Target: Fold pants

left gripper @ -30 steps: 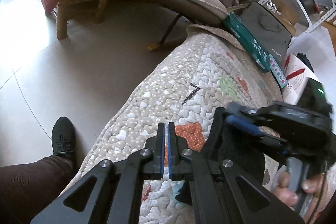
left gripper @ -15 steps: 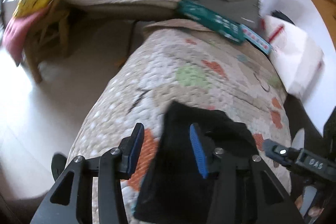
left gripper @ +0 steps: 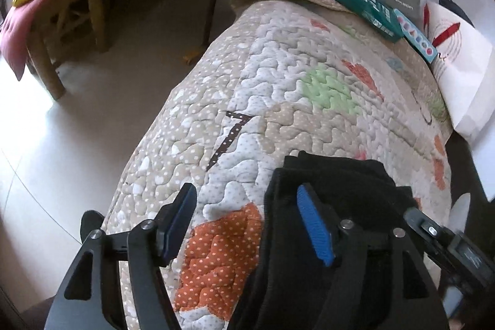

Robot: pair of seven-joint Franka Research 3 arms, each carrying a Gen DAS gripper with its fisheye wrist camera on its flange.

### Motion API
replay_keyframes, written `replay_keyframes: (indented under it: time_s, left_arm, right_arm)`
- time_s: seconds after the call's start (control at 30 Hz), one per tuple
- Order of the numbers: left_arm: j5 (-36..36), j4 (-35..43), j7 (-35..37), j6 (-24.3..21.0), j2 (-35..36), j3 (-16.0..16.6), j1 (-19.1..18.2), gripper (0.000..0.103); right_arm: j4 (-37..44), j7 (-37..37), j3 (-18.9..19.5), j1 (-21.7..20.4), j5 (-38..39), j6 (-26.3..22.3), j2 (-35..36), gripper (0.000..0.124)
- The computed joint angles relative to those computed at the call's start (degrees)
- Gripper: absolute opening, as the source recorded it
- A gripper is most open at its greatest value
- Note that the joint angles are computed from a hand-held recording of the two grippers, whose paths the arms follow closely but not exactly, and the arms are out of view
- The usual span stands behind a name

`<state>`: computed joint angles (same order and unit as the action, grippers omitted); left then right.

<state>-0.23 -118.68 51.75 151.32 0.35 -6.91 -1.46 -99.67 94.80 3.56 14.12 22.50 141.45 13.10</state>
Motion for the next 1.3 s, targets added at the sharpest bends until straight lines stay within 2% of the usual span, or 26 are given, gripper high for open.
replay_keyframes:
  time_s: [0.13, 0.23, 0.3, 0.47, 0.6, 0.73, 0.8, 0.93, 1.1, 1.3]
  left_arm:
    - [3.08, -1.01, -3.0, -0.64, -1.66, 0.09, 0.04, 0.068]
    - [0.78, -3.18, -2.52, 0.86, -4.21, 0.54, 0.08, 0.067]
    - [-0.98, -4.88, -1.31, 2.35, -6.05, 0.94, -0.1, 0.067]
    - [-6.08, -12.07, 1.54, 9.3, -11.77, 2.31, -2.14, 0.068]
    - [-9.2, -14.16, 4.99, 9.13, -13.17, 3.75, -4.45, 0.068]
    - [-4.18, -13.71, 3.51, 9.27, -12.88, 1.82, -3.21, 0.068]
    - [-0.83, -13.4, 1.86, 9.4, -12.76, 0.86, -2.37, 0.068]
    - [-0.11, -12.79, 2.05, 8.37, -12.44, 1.42, -2.93, 0.068]
    - [-10.01, -12.76, 7.53, 8.17, -11.41, 4.4, -5.56, 0.068]
    - [-24.18, -12.23, 16.13, 8.78, -9.85, 5.99, -7.57, 0.068]
  right_arm:
    - [5.9, 5.74, -2.11, 1.77, -8.34, -2.98, 4.47, 0.058]
    - [6.65, 8.99, -3.09, 2.57, -12.72, -2.23, 4.67, 0.058]
    - [4.5, 8.05, -2.31, 1.44, -10.91, -0.75, 2.83, 0.058]
    - [-3.67, 1.25, -0.58, -1.58, -2.17, 1.57, -4.0, 0.061]
    - [-9.62, -4.86, -0.37, -2.81, 6.48, 2.26, -8.82, 0.064]
    - [-12.47, -8.16, -0.5, -2.34, 10.2, 2.46, -11.24, 0.065]
    - [-13.51, -8.56, -0.37, -1.69, 9.62, 3.2, -12.01, 0.065]
    - [-15.54, -9.17, 0.02, -0.37, 8.19, 5.38, -13.43, 0.066]
    - [-16.38, -10.15, -0.01, 0.41, 9.59, 6.05, -13.28, 0.067]
    - [-16.38, -10.43, -0.09, 0.56, 10.04, 6.1, -12.6, 0.069]
